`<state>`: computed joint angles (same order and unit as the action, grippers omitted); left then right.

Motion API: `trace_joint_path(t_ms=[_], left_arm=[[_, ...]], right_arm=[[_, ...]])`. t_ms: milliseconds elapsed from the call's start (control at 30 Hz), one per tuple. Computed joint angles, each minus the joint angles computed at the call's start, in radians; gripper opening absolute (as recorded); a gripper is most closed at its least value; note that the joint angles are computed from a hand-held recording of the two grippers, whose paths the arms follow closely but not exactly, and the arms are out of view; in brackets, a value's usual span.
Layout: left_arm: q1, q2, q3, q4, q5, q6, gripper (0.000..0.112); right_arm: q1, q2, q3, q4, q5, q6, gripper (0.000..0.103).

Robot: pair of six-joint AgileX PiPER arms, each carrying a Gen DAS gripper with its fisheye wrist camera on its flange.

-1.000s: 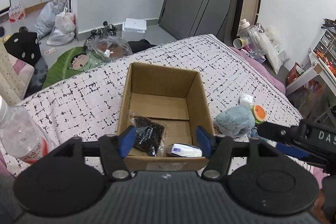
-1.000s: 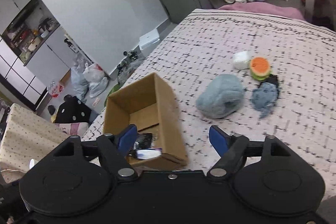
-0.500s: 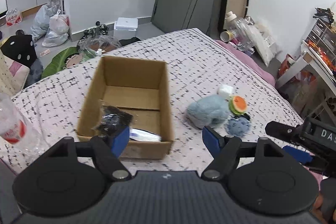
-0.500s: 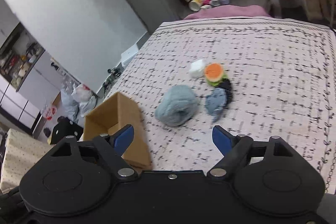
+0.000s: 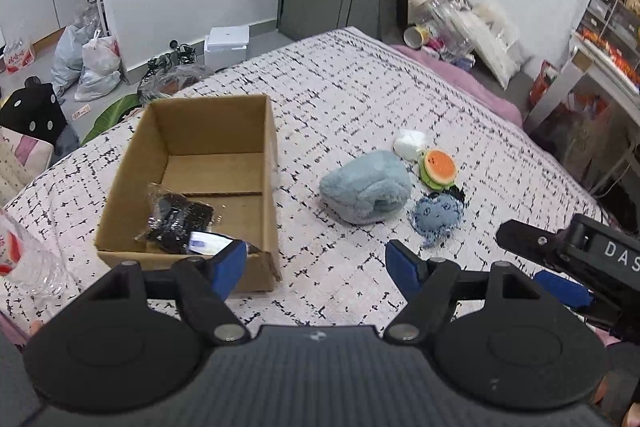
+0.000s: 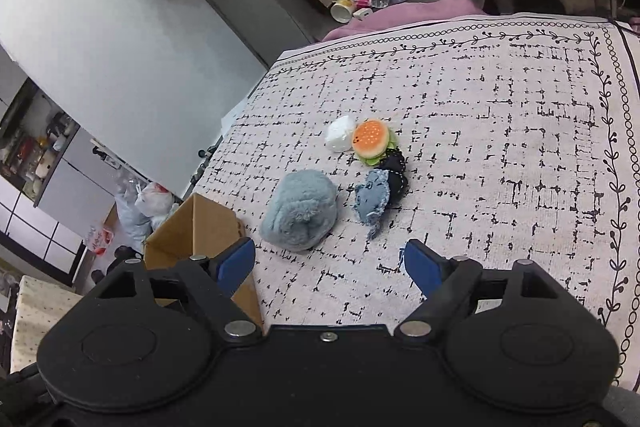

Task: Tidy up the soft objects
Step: 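Grasp the black fuzzy plush with the right tool while the left tool approaches the denim plush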

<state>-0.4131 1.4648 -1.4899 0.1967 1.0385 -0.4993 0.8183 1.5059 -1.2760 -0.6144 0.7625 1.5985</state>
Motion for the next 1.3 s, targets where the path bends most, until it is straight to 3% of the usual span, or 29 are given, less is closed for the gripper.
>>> trace_joint_path(t_ms=[167, 667, 733, 1100, 1300], left_arm=[[-0.049, 0.067, -0.053, 0.037, 0.021, -0.014, 0.075], [-0.106, 0.248, -0.243, 0.036, 0.072, -0.05, 0.075], [-0.107, 0.274, -0.269, 0.025, 0.072, -0.043, 0.075], [-0.108, 0.431, -0.407, -0.033, 0.068, -0.052, 0.074], [-0.111, 0.498, -0.447, -0.099, 0.021, -0.005, 0.074]], right_arm=[[-0.065, -0.022, 0.064, 0.042, -0.097, 0.048, 0.081], [-0.208, -0.001, 0.127, 0.098, -0.241, 0.074, 0.08], [-0.236, 0.004, 0.139, 0.118, -0.273, 0.071, 0.075], [-0.364, 0.061, 0.164, 0.309, -0.388, -0.077, 0.073], [-0.436, 0.109, 0.169, 0.532, -0.465, -0.296, 0.064]])
